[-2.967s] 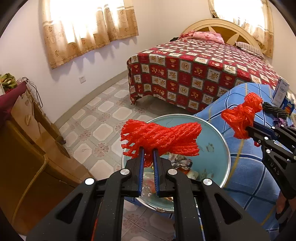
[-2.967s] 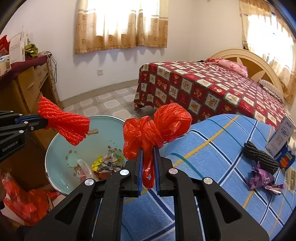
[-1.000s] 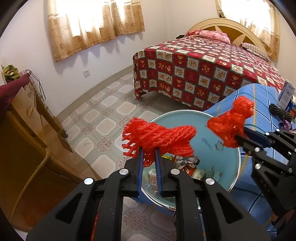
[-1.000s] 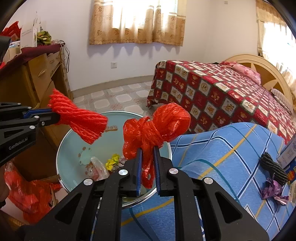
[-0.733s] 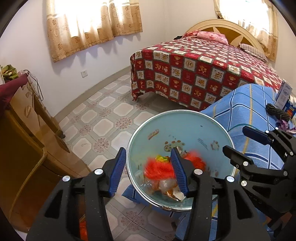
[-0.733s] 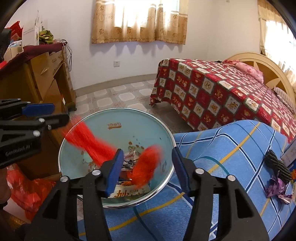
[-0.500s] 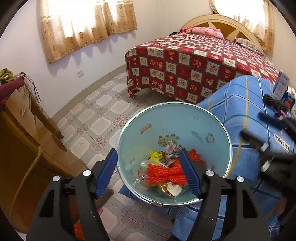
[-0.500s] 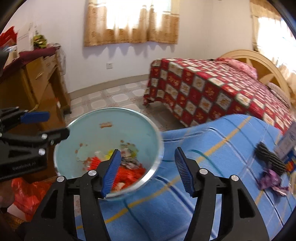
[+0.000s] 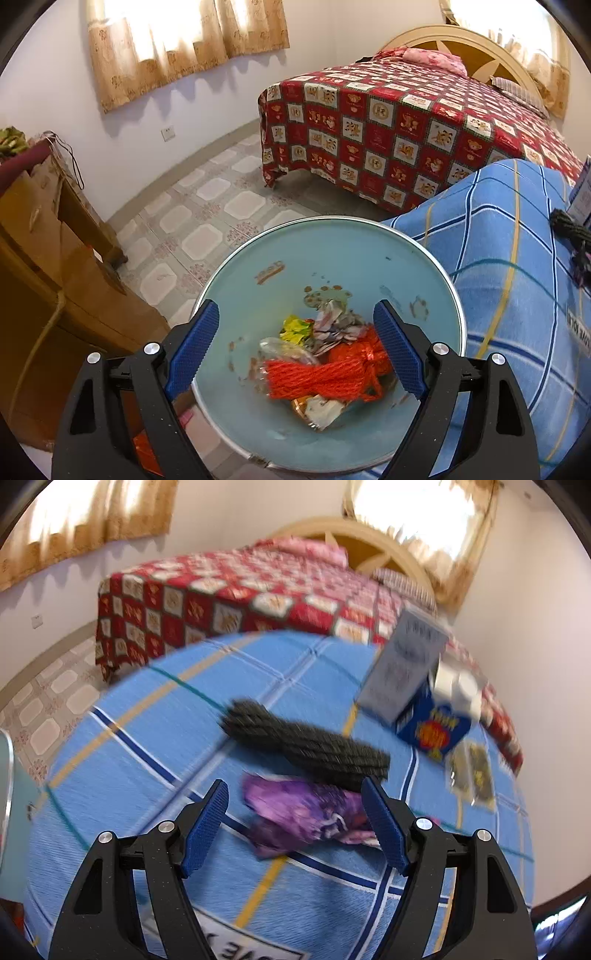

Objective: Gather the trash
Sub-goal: 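Grasp the purple wrapper with the right gripper while the left gripper grasps the black scrubber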

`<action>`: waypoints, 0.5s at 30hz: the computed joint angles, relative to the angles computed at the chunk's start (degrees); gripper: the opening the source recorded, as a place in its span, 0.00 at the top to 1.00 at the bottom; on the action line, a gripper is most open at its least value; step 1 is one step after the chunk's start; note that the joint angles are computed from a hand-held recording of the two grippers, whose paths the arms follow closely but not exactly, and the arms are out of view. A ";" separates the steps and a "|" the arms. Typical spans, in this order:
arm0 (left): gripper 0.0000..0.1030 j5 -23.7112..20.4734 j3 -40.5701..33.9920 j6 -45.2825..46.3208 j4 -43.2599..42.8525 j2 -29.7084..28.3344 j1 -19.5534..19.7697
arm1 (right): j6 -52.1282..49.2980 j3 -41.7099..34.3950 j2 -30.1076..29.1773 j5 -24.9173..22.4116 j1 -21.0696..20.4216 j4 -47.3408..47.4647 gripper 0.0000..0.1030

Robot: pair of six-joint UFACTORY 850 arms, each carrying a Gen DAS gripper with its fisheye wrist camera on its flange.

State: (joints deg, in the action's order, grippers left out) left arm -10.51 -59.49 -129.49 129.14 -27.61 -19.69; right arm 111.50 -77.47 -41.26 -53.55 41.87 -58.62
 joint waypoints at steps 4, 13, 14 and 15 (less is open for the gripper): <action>0.18 0.61 -0.77 2.00 -2.01 -0.89 -0.08 | 3.89 8.83 5.27 2.46 1.03 -0.10 0.29; 0.17 1.59 -0.93 3.06 -2.98 -1.40 -0.28 | 16.62 28.72 18.12 0.50 8.65 6.80 0.21; 0.17 1.11 -0.69 2.22 -2.05 -1.17 -0.73 | 19.08 29.35 18.72 0.10 9.26 6.54 0.21; 0.17 0.63 -0.57 2.09 -1.83 -1.02 -1.17 | 23.95 30.64 20.50 -0.29 10.36 4.87 0.21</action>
State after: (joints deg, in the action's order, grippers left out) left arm -9.88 -60.06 -127.40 127.31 -28.62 -20.86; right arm 135.45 -46.82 -20.77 -53.84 52.23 -53.75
